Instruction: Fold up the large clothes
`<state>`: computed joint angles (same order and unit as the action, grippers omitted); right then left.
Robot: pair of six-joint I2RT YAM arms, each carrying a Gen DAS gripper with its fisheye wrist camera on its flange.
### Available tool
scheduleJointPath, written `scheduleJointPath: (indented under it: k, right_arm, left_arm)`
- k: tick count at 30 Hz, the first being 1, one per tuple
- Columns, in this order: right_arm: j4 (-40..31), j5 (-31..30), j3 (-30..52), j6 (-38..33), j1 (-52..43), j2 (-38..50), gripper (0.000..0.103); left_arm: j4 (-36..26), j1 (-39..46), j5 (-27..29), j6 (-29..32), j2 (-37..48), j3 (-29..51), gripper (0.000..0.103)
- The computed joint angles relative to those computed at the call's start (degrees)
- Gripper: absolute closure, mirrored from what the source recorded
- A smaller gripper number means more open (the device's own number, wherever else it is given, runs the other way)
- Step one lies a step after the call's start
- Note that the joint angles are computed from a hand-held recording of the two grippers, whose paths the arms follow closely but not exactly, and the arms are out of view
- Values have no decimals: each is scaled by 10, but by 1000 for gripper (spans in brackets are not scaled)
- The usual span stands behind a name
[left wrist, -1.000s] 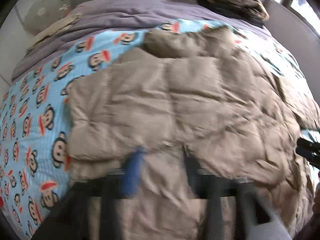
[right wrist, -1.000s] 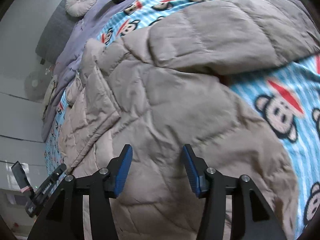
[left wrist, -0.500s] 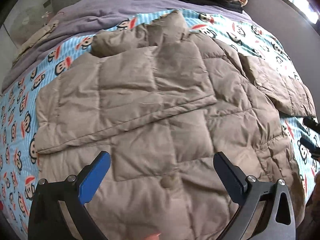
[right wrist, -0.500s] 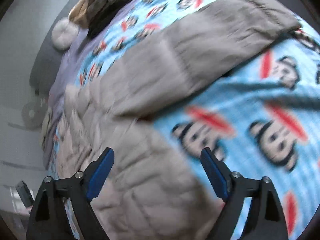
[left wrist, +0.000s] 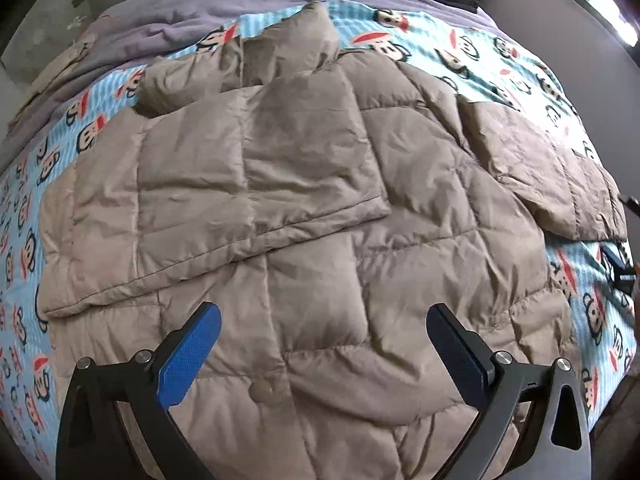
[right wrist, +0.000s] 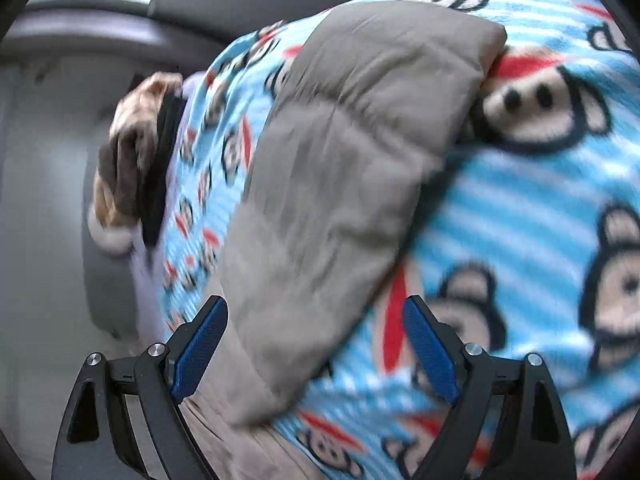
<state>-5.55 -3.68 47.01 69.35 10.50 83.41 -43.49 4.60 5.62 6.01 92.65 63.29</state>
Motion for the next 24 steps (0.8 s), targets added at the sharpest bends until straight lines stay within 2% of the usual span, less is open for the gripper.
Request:
scheduleJointPath:
  k: [5, 8, 9, 11, 12, 13, 14, 15, 16, 20, 24]
  right_arm:
    - [93, -45, 1, 27, -56, 45, 12]
    - [156, -65, -5, 71, -76, 68, 12]
    - [198, -76, -18, 92, -81, 73, 12]
    - [260, -96, -33, 131, -88, 83, 23]
    - [262, -98, -29, 138, -87, 87, 36]
    - [258, -102, -22, 140, -84, 91, 55]
    - [257, -113, -20, 136, -85, 93, 66]
    - [260, -120, -11, 131, -82, 99, 83]
    - [266, -121, -4, 127, -75, 102, 89]
    - [221, -99, 68, 66, -26, 106, 91]
    - [131, -90, 207, -18, 42, 151, 91]
  left_arm:
    - [9, -8, 4, -6, -2, 7, 0]
    - [15, -4, 8, -13, 1, 12, 0]
    - [17, -2, 10, -15, 1, 13, 0]
    - [18, 5, 14, -16, 3, 16, 0]
    - [19, 9, 15, -16, 3, 17, 0]
    - [20, 12, 14, -16, 3, 17, 0]
    - [21, 17, 15, -15, 3, 17, 0]
    - [22, 24, 16, -12, 3, 17, 0]
    - [24, 29, 16, -12, 2, 17, 0]
    - [34, 60, 16, 0, -2, 17, 0]
    - [41, 102, 20, 13, 5, 33, 0]
